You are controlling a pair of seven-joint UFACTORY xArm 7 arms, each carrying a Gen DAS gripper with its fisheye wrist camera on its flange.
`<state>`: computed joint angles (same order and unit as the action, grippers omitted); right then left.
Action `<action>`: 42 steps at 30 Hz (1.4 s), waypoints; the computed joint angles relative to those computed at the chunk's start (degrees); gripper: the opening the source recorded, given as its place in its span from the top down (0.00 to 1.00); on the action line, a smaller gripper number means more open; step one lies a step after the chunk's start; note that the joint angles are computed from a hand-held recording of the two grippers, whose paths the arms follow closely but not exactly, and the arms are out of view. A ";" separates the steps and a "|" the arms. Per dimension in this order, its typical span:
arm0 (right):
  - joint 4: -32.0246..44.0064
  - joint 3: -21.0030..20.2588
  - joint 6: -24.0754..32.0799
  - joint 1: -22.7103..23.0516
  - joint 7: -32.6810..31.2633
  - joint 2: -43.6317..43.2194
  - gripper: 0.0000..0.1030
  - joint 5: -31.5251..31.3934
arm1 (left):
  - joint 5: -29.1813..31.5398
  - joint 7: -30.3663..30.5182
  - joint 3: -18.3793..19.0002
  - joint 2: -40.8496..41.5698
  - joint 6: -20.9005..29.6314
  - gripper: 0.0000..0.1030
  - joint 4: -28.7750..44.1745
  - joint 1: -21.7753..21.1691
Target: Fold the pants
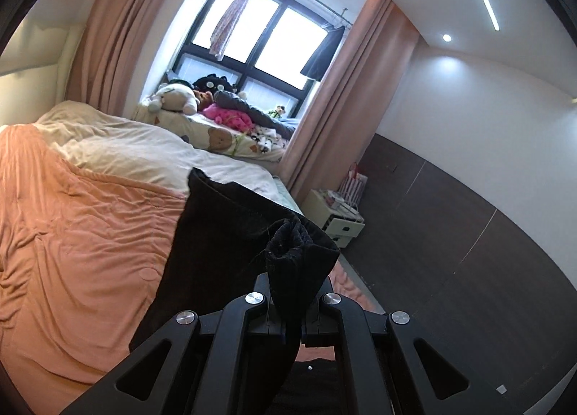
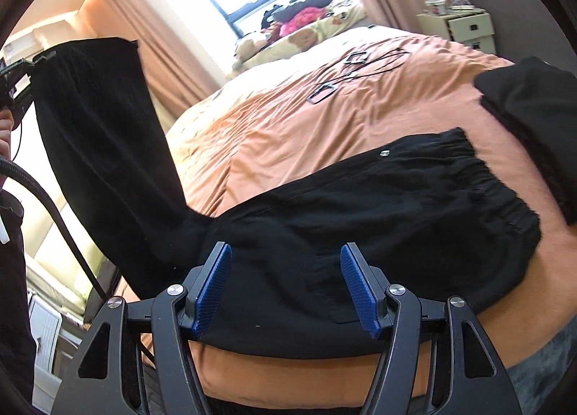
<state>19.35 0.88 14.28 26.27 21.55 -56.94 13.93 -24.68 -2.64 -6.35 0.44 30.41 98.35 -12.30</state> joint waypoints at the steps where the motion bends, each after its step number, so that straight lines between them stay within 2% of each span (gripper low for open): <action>1: -0.69 -0.03 0.79 -0.32 0.33 -1.53 0.40 0.10 | 0.70 -0.79 -0.33 0.98 0.23 0.96 1.13 -0.37; 4: -2.72 -0.60 1.07 -1.29 0.90 -3.76 0.40 0.42 | 1.74 -2.15 -1.46 3.94 1.32 0.96 4.21 -1.49; 8: -5.33 -2.68 2.37 -1.96 0.59 -7.52 0.40 0.90 | 6.18 -5.12 -2.79 9.15 3.68 0.96 9.91 -3.75; 17: -9.98 -6.19 5.89 -5.70 -0.94 -15.46 0.40 1.80 | 14.40 -11.67 -3.44 24.21 12.05 0.96 28.05 -10.32; 23: -12.36 -9.07 8.32 -8.90 -3.12 -19.64 0.40 2.91 | 17.09 -14.53 -2.98 33.60 17.22 0.96 38.90 -14.92; 26: -13.05 -10.27 9.94 -10.57 -4.46 -21.46 0.40 3.42 | 16.76 -14.84 -3.25 36.55 18.93 0.96 41.69 -16.22; 28: -13.45 -10.93 11.09 -11.72 -5.36 -22.66 0.40 3.75 | 16.04 -14.76 -3.62 37.08 18.80 0.96 40.84 -16.71; 35: -13.98 -12.10 13.80 -14.49 -7.74 -24.30 0.40 5.33 | 10.87 -12.16 -6.66 32.82 13.54 0.96 26.84 -15.45; 40: -13.61 -11.37 15.54 -15.56 -7.97 -24.91 0.40 6.10 | 4.58 -7.22 -10.04 29.02 10.08 0.95 16.58 -13.27; 41: -13.34 -11.23 15.52 -15.50 -8.02 -24.47 0.40 6.24 | 2.90 -5.58 -10.98 28.36 10.06 0.94 14.72 -12.71; 42: -13.28 -11.23 15.85 -15.67 -8.19 -24.63 0.40 6.25 | 1.85 -4.55 -11.37 27.81 10.43 0.89 13.41 -12.52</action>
